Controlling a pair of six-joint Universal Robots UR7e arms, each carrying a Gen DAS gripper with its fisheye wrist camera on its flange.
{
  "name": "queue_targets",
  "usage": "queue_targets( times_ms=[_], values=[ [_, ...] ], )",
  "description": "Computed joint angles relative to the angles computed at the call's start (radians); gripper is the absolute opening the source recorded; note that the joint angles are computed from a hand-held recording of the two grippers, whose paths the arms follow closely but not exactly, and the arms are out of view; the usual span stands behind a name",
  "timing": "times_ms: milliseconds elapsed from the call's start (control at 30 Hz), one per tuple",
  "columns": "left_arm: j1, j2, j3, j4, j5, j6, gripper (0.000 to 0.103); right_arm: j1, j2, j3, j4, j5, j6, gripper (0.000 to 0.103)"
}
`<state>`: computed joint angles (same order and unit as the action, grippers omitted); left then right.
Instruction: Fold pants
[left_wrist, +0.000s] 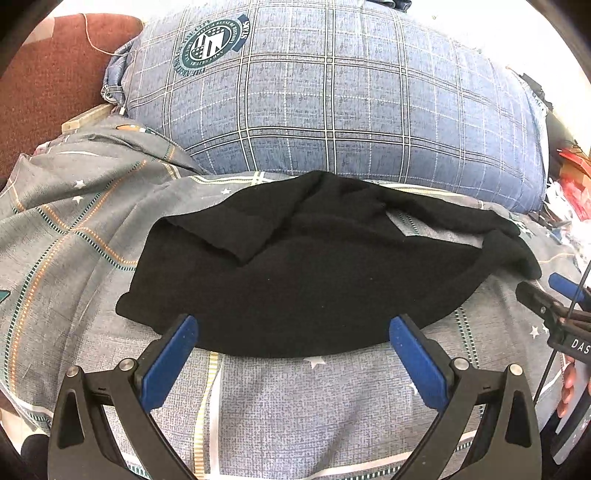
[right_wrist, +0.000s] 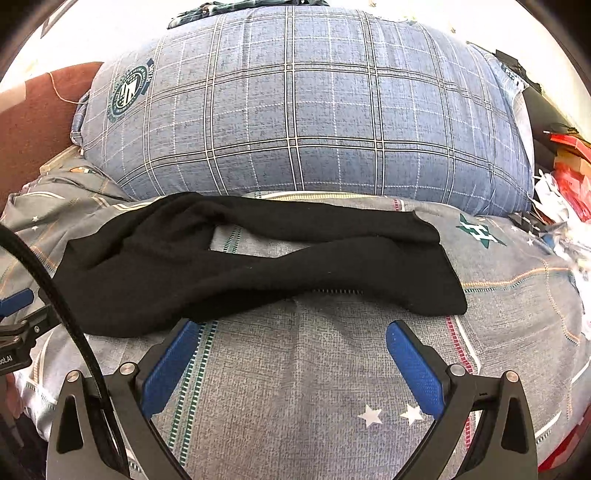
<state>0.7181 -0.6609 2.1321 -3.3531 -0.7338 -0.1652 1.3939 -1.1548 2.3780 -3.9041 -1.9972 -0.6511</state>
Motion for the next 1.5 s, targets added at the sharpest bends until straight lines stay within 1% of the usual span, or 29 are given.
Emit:
queue_targets(
  times_ms=[300, 533, 667, 967, 1133, 1267, 1500],
  values=[
    [-0.009, -0.002, 0.001, -0.006, 0.006, -0.002, 0.103, 0.021, -0.008, 0.01, 0.011, -0.008, 0.007, 0.103],
    [-0.01, -0.003, 0.0, 0.003, 0.014, -0.011, 0.103, 0.014, -0.014, 0.016, 0.018, 0.009, 0.02, 0.103],
    [-0.007, -0.002, 0.0, 0.005, 0.013, -0.012, 0.103, 0.015, -0.014, 0.011, 0.027, -0.003, 0.029, 0.103],
    [0.002, 0.002, 0.001, 0.003, 0.01, -0.017, 0.103, 0.004, -0.021, 0.001, 0.059, -0.003, 0.047, 0.103],
    [0.015, -0.003, 0.005, 0.002, 0.002, -0.022, 0.103, -0.012, -0.03, -0.006, 0.082, 0.008, 0.068, 0.103],
    [0.045, -0.023, 0.018, 0.001, -0.021, -0.046, 0.103, -0.027, -0.039, -0.02, 0.101, 0.007, 0.082, 0.103],
    [0.093, -0.046, 0.031, 0.002, -0.01, -0.082, 0.103, -0.061, -0.07, -0.066, 0.204, 0.054, 0.165, 0.103]
  ],
)
